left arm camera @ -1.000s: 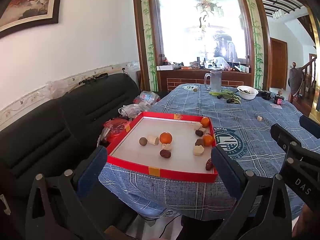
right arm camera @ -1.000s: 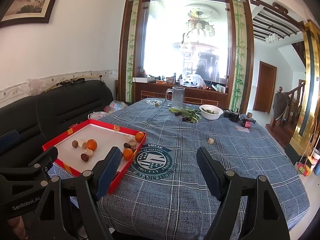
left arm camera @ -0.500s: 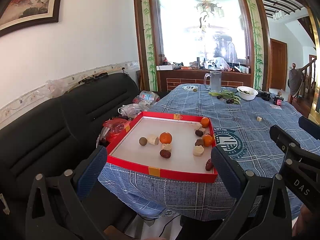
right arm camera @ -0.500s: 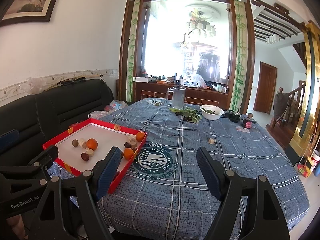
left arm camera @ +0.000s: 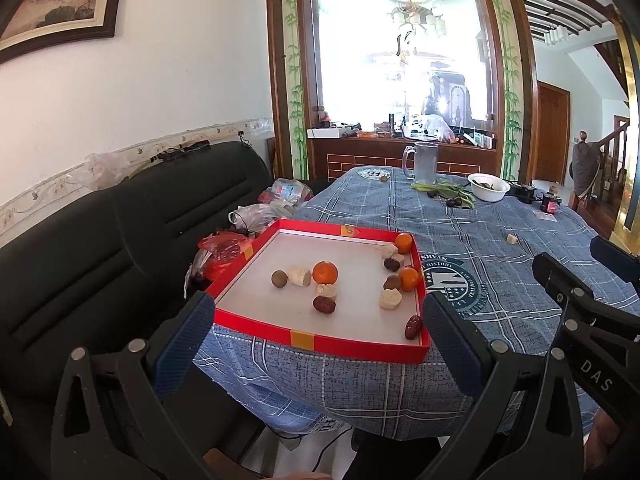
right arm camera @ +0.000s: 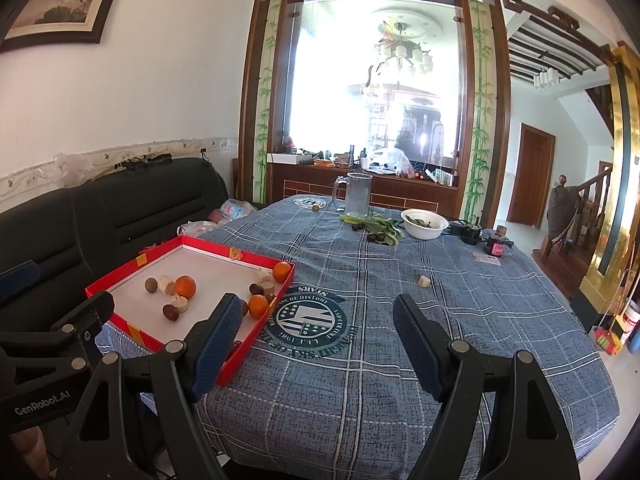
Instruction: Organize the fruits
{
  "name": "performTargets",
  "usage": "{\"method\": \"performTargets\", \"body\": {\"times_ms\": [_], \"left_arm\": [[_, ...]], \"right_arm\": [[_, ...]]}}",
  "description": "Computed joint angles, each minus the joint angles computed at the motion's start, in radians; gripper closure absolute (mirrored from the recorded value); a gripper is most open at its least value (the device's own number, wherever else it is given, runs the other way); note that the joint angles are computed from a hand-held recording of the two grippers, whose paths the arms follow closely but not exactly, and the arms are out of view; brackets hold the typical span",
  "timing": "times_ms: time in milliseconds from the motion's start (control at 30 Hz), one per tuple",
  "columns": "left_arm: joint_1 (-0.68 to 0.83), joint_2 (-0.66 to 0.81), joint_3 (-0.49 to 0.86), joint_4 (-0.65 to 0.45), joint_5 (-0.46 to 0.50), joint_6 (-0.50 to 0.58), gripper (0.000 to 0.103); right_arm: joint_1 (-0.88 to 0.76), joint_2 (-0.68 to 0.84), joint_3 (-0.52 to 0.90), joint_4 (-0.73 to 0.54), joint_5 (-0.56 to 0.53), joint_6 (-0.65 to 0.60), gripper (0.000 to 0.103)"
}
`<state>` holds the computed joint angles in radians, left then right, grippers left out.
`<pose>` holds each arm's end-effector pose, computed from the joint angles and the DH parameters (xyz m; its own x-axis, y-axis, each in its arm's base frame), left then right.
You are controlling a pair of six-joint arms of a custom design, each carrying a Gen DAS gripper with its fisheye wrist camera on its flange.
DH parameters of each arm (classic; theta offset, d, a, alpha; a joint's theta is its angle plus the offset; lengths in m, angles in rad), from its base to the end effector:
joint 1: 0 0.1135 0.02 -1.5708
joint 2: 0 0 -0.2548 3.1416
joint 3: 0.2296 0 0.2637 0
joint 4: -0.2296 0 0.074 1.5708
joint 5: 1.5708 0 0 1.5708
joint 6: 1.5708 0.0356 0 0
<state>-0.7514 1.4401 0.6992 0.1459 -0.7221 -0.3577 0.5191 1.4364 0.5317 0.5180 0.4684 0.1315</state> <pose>0.2354 -0.1877 0.1806 -0.4230 0.0356 -0.9054 -0.0382 0.9976 0.0571 0.2595 0.1297 0.1613 -0.3351 -0.0567 -0.9405 -0.0360 0.9982 -0.0473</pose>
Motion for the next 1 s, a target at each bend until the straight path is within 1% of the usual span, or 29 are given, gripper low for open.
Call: {"method": "performTargets", "body": {"times_ms": [300, 500, 733, 1000], "left_arm": [[0.016, -0.019, -0.024, 0.005, 0.004, -0.021, 0.0], [0.032, -0.025, -0.041, 0.015, 0.012, -0.03, 0.0], [0.048, -0.031, -0.053, 0.027, 0.011, -0.024, 0.0], [0.088, -0.023, -0.05, 0.051, 0.02, 0.001, 0.0]], "right_arm": [[0.003, 0.024, -0.002, 0.024, -0.017, -0.019, 0.025], [0.022, 0.036, 0.013, 0.022, -0.006, -0.035, 0.025], [0.021, 0.072, 0.061, 0.012, -0.019, -0.055, 0.025], [0.001, 0.141, 0.151, -0.013, -0.045, -0.069, 0.025]]}}
